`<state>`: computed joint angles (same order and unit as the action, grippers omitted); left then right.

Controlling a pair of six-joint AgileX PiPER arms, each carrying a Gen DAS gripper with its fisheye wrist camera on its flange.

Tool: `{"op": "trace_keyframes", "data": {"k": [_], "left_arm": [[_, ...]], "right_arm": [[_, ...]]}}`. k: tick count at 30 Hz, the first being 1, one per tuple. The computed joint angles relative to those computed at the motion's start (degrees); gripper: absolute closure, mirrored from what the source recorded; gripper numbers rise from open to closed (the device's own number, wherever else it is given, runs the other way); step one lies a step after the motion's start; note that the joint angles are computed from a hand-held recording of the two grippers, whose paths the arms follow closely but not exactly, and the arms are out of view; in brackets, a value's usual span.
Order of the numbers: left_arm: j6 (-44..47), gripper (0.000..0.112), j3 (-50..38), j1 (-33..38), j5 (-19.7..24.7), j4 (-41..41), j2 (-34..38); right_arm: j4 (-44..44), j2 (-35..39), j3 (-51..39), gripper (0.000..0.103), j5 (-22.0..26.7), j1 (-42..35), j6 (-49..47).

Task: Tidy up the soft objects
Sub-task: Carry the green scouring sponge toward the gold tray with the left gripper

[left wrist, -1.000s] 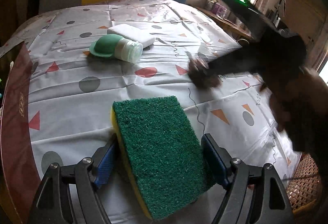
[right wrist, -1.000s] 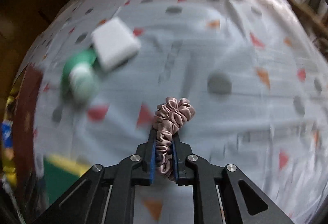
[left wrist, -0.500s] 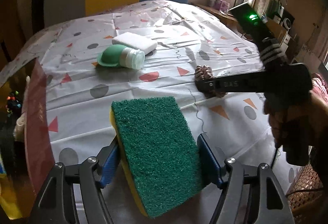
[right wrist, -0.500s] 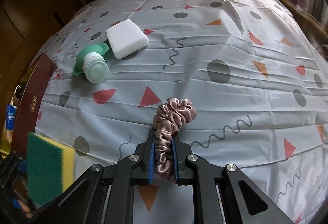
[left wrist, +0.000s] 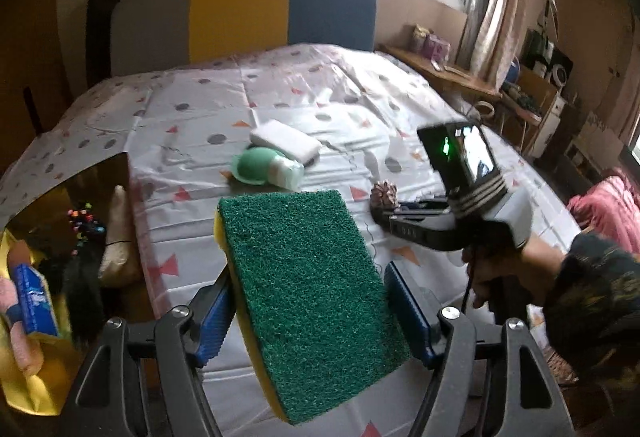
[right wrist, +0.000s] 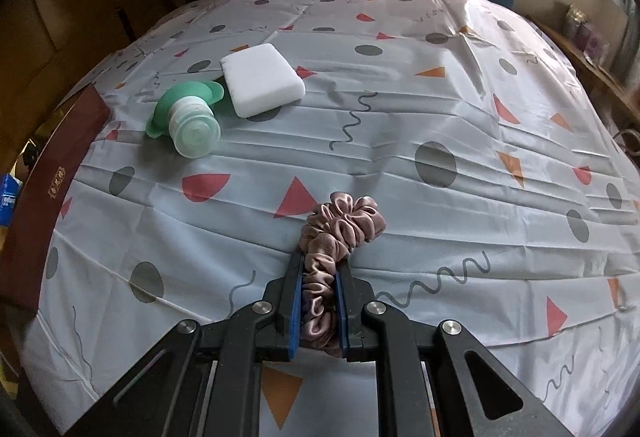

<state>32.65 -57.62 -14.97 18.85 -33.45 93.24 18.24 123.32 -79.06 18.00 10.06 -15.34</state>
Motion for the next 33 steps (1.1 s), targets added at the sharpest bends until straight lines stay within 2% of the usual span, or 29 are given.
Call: {"op": "trace_keyframes", "data": {"k": [3,4,9,16,21,28,33], "left_arm": [[2.19,0.039,1.24,1.87,1.09,-2.66,-2.42],[3.53,0.039,2.21,2.74,1.00,-4.07,-3.63],[9.02,0.039,4.68,8.09,4.50,-9.81,-7.33],[16.01,0.039,6.74,19.88,9.85,-15.45,-9.51],[18.75,0.039,5.56,30.29,13.41,-16.95,-8.54],[20.46,0.040,3.42,44.50,14.79,-16.71,-5.32],[20.52,0.040,2.33,49.02,15.96,-16.09,-2.13]], "right_arm": [[6.85,0.30,-0.03,0.090,0.10,-0.99,-5.52],[6.76,0.33,-0.11,0.090,0.18,-1.01,-5.43],[-3.46,0.13,-0.30,0.090,-0.49,0.57,2.76],[-6.44,-0.17,0.28,0.090,-1.15,0.94,4.50],[-7.34,-0.19,0.30,0.090,-1.18,1.03,5.16],[-9.08,-0.12,0.05,0.090,-0.97,1.20,6.74],[-9.60,-0.06,-0.26,0.090,-0.51,1.24,7.66]]}}
